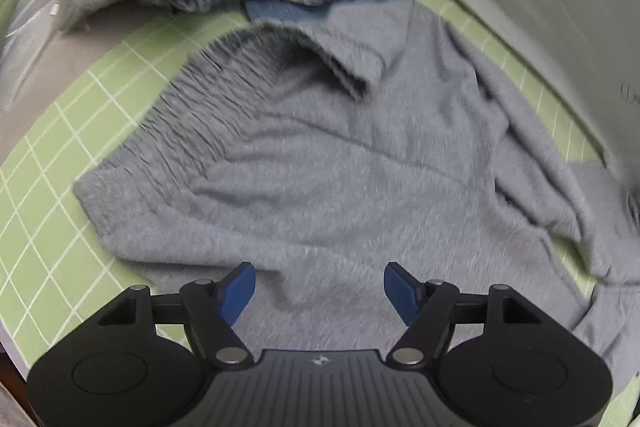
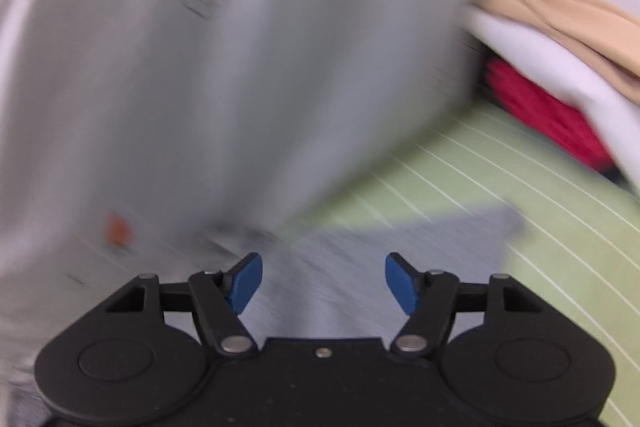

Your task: Fold clothes

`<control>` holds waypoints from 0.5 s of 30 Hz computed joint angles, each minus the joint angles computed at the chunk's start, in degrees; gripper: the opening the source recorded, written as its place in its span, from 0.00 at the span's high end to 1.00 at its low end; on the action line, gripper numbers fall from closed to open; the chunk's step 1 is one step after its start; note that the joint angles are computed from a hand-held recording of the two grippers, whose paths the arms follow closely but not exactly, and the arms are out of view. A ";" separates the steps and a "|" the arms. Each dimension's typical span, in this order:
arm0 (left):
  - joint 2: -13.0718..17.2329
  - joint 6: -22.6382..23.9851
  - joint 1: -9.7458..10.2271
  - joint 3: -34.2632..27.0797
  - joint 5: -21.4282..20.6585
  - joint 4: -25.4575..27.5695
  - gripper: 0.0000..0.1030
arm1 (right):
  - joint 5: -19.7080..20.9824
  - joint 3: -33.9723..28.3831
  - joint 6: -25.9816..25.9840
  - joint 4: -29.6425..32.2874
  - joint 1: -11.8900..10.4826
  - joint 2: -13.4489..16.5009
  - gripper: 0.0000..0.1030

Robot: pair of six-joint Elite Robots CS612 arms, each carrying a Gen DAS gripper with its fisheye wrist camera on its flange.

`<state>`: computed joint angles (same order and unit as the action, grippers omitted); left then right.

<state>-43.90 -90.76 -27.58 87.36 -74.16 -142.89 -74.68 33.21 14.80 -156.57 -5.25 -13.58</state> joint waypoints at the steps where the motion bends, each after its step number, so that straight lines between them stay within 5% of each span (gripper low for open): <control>1: 0.31 1.19 0.24 -0.67 -0.65 0.63 0.30 | -1.83 2.92 -0.96 0.19 -0.07 -1.18 0.33; 3: 0.87 3.39 0.45 -2.02 -1.05 1.78 0.30 | -4.57 6.69 -2.14 1.42 -0.21 -2.61 0.33; 11: 2.19 6.89 0.39 -5.52 -1.42 4.42 0.30 | -5.04 8.45 -4.35 3.86 -0.39 -2.02 0.34; 15: 1.66 4.85 0.03 -5.02 -1.12 5.30 0.30 | -4.87 7.09 -10.50 5.28 0.04 -1.24 0.48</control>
